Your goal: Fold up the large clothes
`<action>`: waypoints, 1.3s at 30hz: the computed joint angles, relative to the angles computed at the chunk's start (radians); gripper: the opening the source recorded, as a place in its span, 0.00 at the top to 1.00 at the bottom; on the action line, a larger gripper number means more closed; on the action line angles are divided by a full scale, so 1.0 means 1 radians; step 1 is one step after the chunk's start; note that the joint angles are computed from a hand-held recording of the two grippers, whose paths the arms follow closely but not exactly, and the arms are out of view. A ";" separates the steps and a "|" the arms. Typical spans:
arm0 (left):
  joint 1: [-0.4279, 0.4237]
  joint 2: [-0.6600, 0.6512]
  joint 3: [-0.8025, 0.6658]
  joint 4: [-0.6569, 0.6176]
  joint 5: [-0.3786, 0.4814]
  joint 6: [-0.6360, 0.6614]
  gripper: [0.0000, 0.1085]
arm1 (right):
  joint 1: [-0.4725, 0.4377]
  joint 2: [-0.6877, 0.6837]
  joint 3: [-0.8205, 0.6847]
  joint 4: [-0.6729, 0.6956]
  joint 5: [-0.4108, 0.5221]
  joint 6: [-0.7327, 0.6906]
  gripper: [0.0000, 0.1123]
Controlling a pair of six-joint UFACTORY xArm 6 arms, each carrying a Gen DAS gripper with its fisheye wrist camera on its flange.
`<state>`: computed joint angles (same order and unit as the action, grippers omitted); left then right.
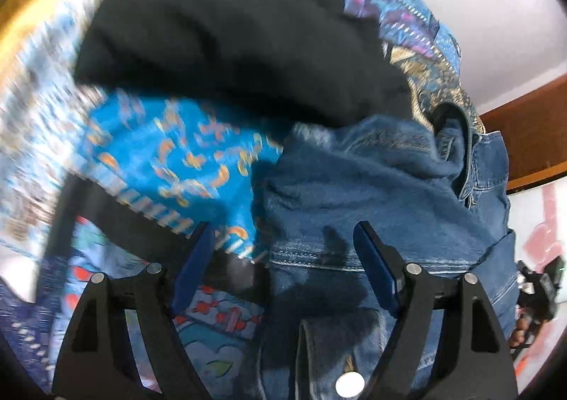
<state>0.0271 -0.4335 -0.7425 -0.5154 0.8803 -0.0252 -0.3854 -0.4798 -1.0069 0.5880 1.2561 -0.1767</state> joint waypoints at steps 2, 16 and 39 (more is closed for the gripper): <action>0.006 0.026 0.003 -0.053 0.010 0.026 0.26 | -0.018 0.019 0.003 0.052 0.013 -0.008 0.33; -0.005 0.170 -0.101 -0.200 -0.012 0.149 0.30 | 0.045 0.087 -0.030 0.088 -0.036 -0.061 0.55; -0.031 -0.040 -0.281 -0.046 0.033 0.069 0.93 | 0.192 0.046 -0.331 0.045 -0.050 -0.031 0.93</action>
<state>-0.0044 -0.4730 -1.0234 -0.5613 0.9129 0.0441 -0.1929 -0.4338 -1.3380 0.6326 1.2057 -0.2073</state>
